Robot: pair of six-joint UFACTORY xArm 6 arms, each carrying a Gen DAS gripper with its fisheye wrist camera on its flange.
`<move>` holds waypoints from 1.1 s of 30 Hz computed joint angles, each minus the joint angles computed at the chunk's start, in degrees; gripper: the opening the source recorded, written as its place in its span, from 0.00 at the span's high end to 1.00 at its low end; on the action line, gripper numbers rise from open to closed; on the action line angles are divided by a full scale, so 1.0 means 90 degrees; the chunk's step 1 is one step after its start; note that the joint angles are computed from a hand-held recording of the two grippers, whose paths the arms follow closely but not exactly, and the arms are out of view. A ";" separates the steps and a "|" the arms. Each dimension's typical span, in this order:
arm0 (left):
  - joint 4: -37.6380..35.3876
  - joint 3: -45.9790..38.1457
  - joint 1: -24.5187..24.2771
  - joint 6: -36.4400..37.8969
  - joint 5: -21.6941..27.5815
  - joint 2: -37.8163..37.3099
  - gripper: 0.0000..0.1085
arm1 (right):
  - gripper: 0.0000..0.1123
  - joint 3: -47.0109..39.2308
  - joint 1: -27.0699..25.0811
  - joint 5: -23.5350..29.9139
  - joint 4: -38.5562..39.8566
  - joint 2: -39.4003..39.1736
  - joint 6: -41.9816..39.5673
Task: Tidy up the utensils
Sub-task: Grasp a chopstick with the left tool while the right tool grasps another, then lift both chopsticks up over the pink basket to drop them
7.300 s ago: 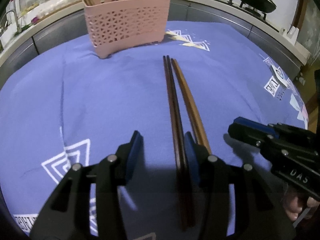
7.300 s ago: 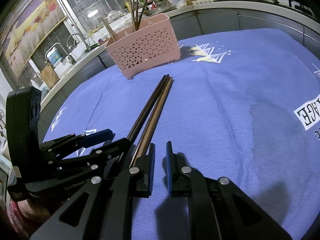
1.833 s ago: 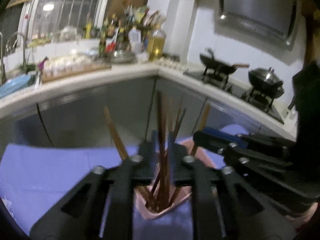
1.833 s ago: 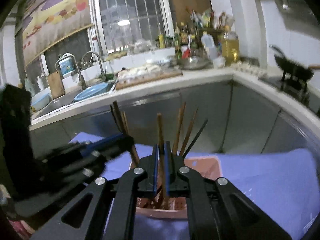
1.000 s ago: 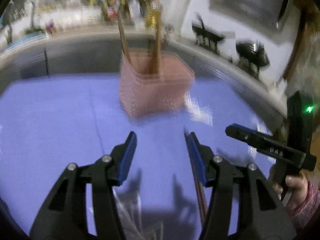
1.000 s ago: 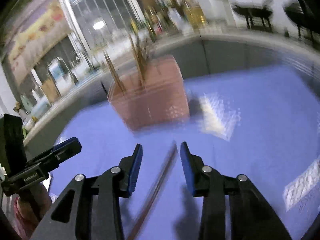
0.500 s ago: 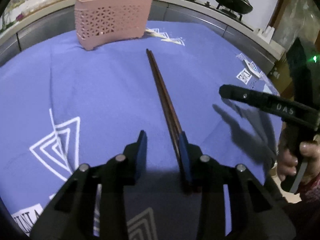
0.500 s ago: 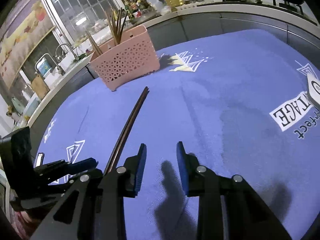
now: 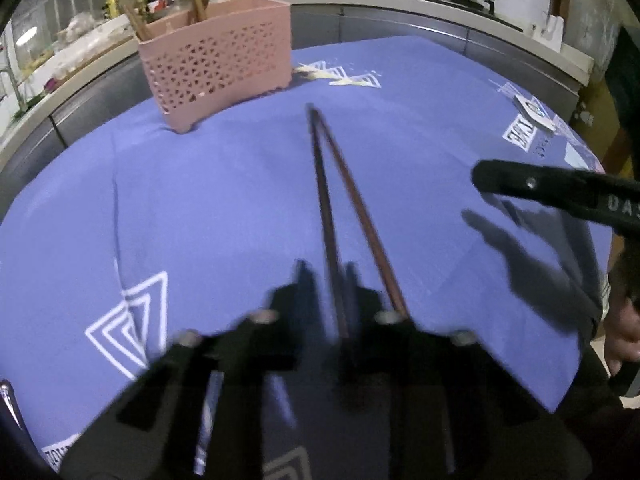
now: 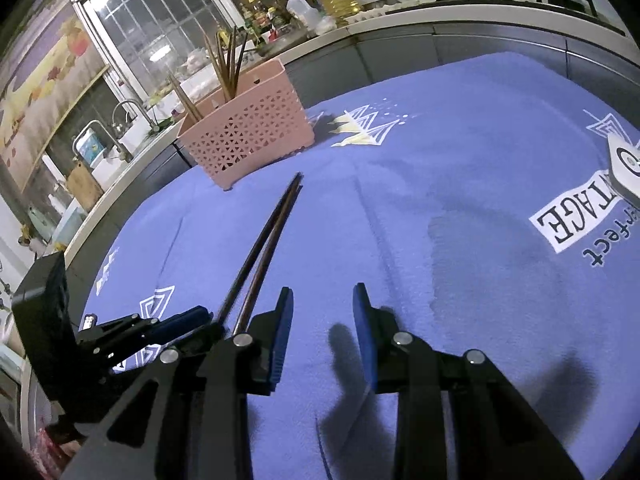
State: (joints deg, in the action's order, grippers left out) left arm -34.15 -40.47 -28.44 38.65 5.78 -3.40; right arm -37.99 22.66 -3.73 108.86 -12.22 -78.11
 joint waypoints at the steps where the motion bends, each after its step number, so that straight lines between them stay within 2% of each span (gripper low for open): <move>1: -0.0328 -0.0067 0.0044 0.0260 0.0123 0.0008 0.94 | 0.72 0.0006 -0.0011 0.0015 -0.0065 0.0006 0.0057; 4: -0.0388 -0.0051 0.0223 0.0282 0.0210 -0.0043 0.94 | 0.72 0.0074 -0.0027 0.0141 -0.1000 0.0069 0.0959; 10: -0.0394 0.0519 0.0575 0.0235 0.0448 -0.0666 0.94 | 0.72 -0.0192 -0.0116 0.0419 -0.2932 0.0571 0.2620; 14: -0.0156 0.0979 0.0747 0.0035 0.0742 -0.1202 0.94 | 0.72 -0.0609 -0.0253 0.0544 -0.4189 0.1070 0.3614; 17: -0.0249 0.0844 0.0870 0.0137 0.1146 -0.1221 0.88 | 0.72 -0.0858 -0.0444 0.0600 -0.5559 0.1425 0.4776; 20: 0.0282 0.0434 0.0885 -0.0268 0.1122 -0.0827 0.86 | 0.72 -0.1134 -0.0650 0.0785 -0.6456 0.1737 0.5574; 30: 0.1034 -0.1555 0.0617 -0.0403 0.1033 0.1001 0.85 | 0.72 -0.1814 -0.1130 0.1214 -1.0120 0.2369 0.8282; 31: 0.0947 -0.1743 0.0620 -0.0332 0.1087 0.1143 0.85 | 0.73 -0.1868 -0.1141 0.1259 -1.0379 0.2405 0.8429; 33: 0.0749 -0.2082 0.0617 -0.0135 0.1122 0.1413 0.85 | 0.84 -0.1947 -0.1159 0.1290 -1.1083 0.2487 0.8816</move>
State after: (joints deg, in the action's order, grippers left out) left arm -27.41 -59.22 -22.89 37.43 15.88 9.31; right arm -55.52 12.23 7.88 9.11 10.17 1.24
